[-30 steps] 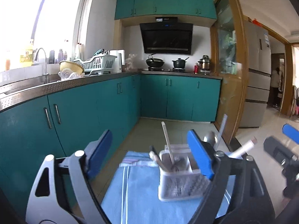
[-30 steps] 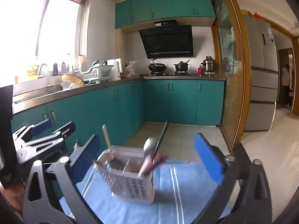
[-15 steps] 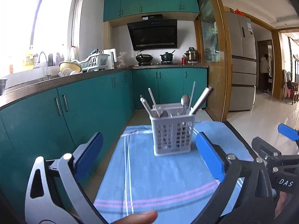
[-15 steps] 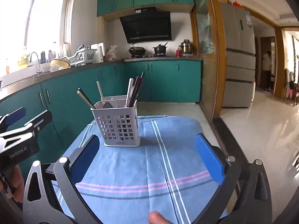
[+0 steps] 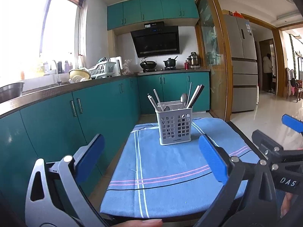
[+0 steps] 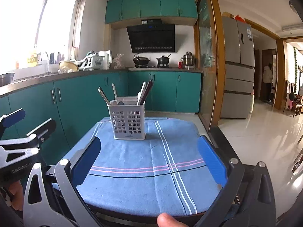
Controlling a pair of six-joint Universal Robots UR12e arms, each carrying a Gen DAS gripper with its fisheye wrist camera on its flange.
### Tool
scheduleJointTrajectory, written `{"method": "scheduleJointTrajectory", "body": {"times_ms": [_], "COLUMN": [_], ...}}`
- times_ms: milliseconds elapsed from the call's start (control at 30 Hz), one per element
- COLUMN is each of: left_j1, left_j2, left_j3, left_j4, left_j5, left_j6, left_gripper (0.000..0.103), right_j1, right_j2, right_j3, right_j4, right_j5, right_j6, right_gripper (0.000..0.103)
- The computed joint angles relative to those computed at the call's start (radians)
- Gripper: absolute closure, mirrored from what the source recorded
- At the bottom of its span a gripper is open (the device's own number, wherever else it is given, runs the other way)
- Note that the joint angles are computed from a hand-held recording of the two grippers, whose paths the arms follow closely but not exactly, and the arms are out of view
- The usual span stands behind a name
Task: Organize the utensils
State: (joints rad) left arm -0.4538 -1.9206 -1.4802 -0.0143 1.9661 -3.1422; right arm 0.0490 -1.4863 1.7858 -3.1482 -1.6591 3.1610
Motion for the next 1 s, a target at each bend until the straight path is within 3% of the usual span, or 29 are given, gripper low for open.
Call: {"method": "scheduleJointTrajectory", "body": {"times_ms": [367,1000], "left_j1": [-0.008,-0.008], "left_j2": [0.024,0.028], "left_j3": [-0.021,-0.024], "left_j4": [0.051,0.057], "left_j5": [0.002,0.01], "left_j6": [0.012,0.01], "left_gripper": [0.004,0.004], "right_j1": [0.014,0.014], "right_j2": [-0.025,-0.035], "right_j3": [0.026,0.037], "right_j4": [-0.069,-0.072], "right_j5": [-0.028,-0.029], "right_j6": [-0.007,0.005], "right_gripper": [0.003,0.003]}}
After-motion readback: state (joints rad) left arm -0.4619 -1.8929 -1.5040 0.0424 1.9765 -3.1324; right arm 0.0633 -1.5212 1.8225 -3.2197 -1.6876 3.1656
